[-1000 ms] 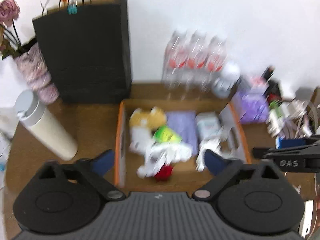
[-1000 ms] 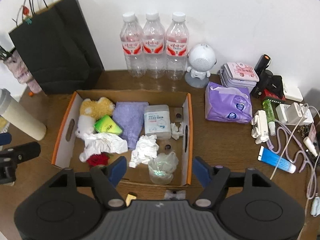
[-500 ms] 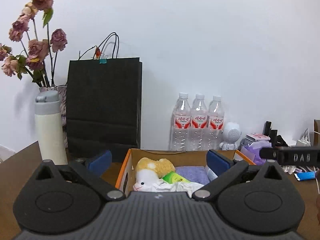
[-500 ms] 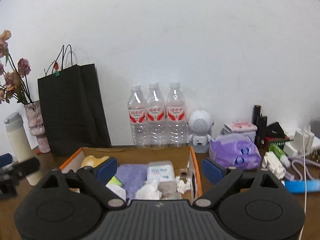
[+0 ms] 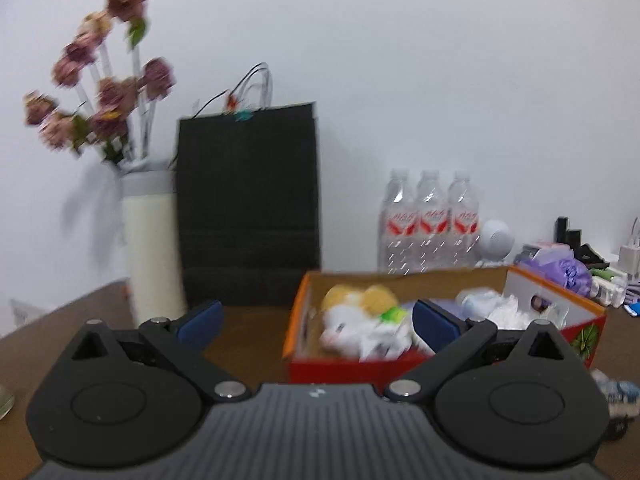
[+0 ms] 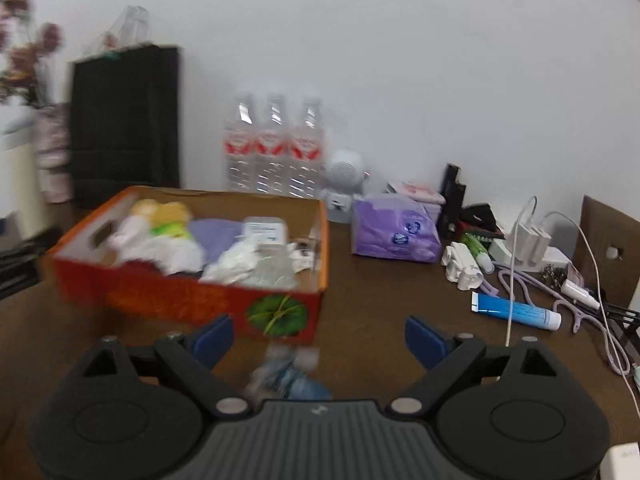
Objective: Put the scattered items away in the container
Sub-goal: 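Withdraw both tools from the box toward the yellow bar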
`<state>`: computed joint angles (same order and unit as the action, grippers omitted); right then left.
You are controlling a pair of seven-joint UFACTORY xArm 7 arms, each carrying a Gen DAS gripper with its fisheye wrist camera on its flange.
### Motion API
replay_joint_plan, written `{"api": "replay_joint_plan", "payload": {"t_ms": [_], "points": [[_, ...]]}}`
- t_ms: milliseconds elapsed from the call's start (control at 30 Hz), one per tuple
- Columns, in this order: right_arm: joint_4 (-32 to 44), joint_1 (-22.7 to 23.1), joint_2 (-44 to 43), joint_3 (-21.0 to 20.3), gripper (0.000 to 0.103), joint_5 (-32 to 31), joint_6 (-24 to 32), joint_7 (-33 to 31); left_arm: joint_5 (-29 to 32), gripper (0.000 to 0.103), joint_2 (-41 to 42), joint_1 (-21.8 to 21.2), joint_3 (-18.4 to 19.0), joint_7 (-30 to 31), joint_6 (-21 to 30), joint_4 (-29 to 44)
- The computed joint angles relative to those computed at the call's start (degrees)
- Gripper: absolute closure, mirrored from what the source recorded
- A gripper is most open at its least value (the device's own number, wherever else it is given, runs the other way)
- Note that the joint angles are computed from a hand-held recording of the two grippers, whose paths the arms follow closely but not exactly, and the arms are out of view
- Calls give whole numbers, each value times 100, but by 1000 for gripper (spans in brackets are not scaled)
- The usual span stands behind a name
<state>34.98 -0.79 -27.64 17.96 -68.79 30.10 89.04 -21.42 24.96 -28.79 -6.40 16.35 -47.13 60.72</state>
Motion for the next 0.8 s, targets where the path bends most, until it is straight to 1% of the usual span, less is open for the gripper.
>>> {"api": "replay_joint_plan", "payload": {"t_ms": [33,67,133,200,233,267,333,400,433,467,533,567,633,667,733,800], "points": [[-312,88,-369,7,10,-95,-208,201,-18,0,-189,-4,-48,-90,-207,-308],[-559,137,-668,37,9,-124,-370,354,-161,0,-443,-60,-86,-74,-349,-647],[-1072,170,-1288,199,8,-234,-802,798,-469,0,-1147,-169,-237,-13,-399,-1486],[-1429,-5,-1803,519,7,-611,-1246,1413,-796,0,-1902,-273,-458,-19,-284,-2334],[-1620,-34,-2112,805,7,-631,-1287,1624,-889,0,-2274,-320,-595,-136,-289,-2785],[-1766,135,-2316,997,7,-411,-1088,1630,-974,0,-2602,-378,-742,-311,-380,-3223],[-2071,570,-2767,1283,7,317,-689,1470,-1112,0,-3099,-509,-1032,-713,-660,-3988],[-2470,1211,-3371,1646,6,1072,-281,1602,-1227,0,-3411,-641,-1306,-1011,-983,-4596],[-2638,1517,-3619,1886,4,1379,-63,1680,-1509,0,-3480,-727,-1491,-1040,-1160,-4801],[-2728,1896,-3739,2183,3,1769,322,1664,-1793,0,-3515,-815,-1640,-1100,-1317,-4946],[-2710,2509,-3725,2740,3,2448,1139,1544,-1804,0,-3591,-911,-1693,-1413,-1573,-5231],[-2689,2722,-3691,2896,3,2631,1403,1535,-1812,0,-3620,-926,-1700,-1460,-1607,-5292],[-2640,3037,-3627,3055,3,2872,1743,1640,-1697,0,-3648,-889,-1651,-1469,-1563,-5318],[-2640,3112,-3603,3036,3,2903,1767,1714,-1646,0,-3646,-852,-1622,-1435,-1486,-5276],[-2634,3092,-3525,2897,3,2824,1688,1743,-1491,0,-3616,-761,-1556,-1400,-1361,-5149],[-2589,2902,-3414,2742,5,2653,1586,1661,-1239,0,-3590,-643,-1471,-1300,-1163,-4977]]}}
